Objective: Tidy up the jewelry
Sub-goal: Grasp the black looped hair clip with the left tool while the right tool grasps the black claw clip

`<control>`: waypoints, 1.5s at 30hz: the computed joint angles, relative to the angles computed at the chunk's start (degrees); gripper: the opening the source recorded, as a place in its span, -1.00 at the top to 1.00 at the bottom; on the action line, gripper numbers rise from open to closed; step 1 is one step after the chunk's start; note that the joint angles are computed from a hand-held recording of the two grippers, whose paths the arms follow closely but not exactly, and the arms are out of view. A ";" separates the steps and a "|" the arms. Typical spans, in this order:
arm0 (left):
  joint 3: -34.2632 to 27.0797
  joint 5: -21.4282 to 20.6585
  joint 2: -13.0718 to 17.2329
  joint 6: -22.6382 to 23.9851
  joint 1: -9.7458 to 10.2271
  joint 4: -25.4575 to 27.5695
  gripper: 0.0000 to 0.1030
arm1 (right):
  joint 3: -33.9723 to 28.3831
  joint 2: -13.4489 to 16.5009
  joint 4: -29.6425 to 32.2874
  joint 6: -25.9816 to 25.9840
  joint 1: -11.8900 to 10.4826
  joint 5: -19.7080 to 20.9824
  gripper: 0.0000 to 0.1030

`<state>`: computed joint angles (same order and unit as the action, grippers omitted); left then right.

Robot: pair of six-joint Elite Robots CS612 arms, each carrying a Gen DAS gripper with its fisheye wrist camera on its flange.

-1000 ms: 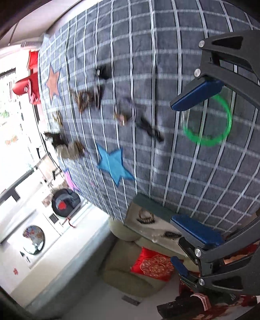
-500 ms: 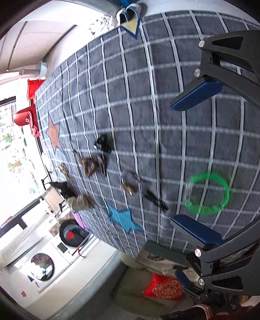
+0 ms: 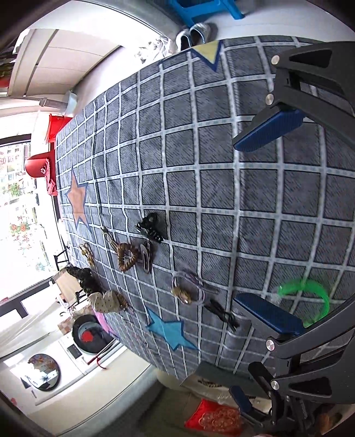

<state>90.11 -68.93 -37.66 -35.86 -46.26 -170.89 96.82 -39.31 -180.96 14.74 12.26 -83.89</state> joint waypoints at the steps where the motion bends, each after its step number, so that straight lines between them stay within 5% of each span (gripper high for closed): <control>1: -0.51 -0.17 0.33 0.44 0.03 -0.02 -1.00 | -0.45 0.22 0.32 -0.31 0.08 -0.63 -0.99; 10: -5.06 -1.89 3.15 5.53 0.33 -0.18 -0.87 | -4.45 2.05 2.15 -1.91 0.20 -2.82 -0.94; 12: -5.87 -2.88 3.62 6.46 0.50 0.33 -0.61 | -5.70 2.58 3.07 -2.28 0.24 -3.10 -0.83; 20: -8.24 -6.24 5.09 8.77 0.77 2.34 -0.37 | -9.95 4.88 5.91 -3.35 0.91 -4.14 -0.75; 22: -8.73 -7.02 5.37 9.39 0.82 2.67 -0.14 | -11.10 5.56 6.66 -3.25 1.09 -4.66 -0.71; 28: -9.93 -7.11 6.03 10.46 0.68 3.07 -0.03 | -13.94 7.16 6.88 -2.77 1.81 -8.40 -0.64; 30: -10.06 -7.05 6.11 10.81 0.61 3.04 -0.01 | -14.71 7.55 7.11 -2.59 2.00 -9.43 -0.56; 32: -10.01 -7.23 6.12 11.27 0.52 2.60 0.26 | -15.32 7.87 7.26 -2.77 2.29 -11.01 -0.44; 34: -9.99 -7.36 6.08 11.65 0.47 2.61 0.31 | -15.64 8.04 7.24 -3.03 2.55 -12.25 -0.27; 36: -9.85 -7.44 6.06 12.15 0.40 2.16 0.58 | -15.71 8.12 6.96 -3.30 2.68 -12.88 0.02; 39: -9.69 -7.91 6.04 11.90 0.45 1.72 0.58 | -15.30 7.94 6.52 -2.83 2.49 -12.63 0.44; 45: -8.91 -9.00 5.74 10.17 0.76 0.62 0.59 | -14.08 7.39 5.77 -2.05 2.19 -11.61 0.54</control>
